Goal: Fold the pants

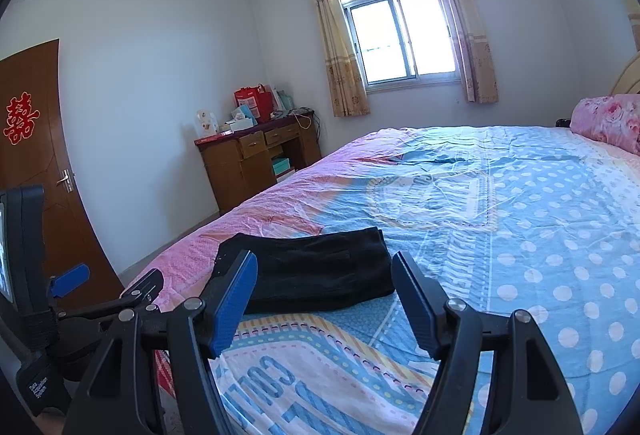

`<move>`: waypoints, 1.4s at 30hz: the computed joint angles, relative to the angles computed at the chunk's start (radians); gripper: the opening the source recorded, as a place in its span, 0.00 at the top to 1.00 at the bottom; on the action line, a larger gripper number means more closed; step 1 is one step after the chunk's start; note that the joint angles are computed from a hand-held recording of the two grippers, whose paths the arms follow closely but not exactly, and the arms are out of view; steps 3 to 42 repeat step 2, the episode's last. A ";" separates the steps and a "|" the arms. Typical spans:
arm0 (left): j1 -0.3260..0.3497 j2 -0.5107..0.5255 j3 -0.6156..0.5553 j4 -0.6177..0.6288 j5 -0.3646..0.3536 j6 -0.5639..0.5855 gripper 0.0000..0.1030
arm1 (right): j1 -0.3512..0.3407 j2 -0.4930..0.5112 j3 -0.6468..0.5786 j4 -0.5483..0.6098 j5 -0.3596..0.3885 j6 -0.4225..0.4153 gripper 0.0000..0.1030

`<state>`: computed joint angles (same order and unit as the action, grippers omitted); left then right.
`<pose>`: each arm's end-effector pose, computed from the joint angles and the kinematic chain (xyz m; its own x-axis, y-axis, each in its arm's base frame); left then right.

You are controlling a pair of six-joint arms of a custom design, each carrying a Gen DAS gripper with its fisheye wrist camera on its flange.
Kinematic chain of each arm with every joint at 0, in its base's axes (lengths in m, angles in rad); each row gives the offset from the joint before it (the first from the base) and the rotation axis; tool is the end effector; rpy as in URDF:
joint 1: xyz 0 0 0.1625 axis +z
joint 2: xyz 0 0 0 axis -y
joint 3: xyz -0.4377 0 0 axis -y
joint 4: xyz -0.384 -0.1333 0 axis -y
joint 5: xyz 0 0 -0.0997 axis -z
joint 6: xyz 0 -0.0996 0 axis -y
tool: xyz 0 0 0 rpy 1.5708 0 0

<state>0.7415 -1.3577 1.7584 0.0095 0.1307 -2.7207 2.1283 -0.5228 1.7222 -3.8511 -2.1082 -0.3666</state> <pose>-0.1517 -0.4536 0.3439 -0.5722 -0.3627 -0.7356 0.5783 0.4575 -0.6755 0.4090 -0.5004 0.0709 -0.8144 -0.2096 0.5411 -0.5794 0.3472 -0.7374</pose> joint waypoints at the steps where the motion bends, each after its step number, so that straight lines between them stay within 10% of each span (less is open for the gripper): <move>1: 0.002 0.004 -0.004 0.011 -0.001 -0.007 0.00 | -0.001 -0.001 0.001 0.002 0.001 0.004 0.31; 42: 0.002 0.007 -0.006 0.018 -0.002 -0.015 0.00 | -0.001 -0.002 0.002 0.002 0.002 0.007 0.31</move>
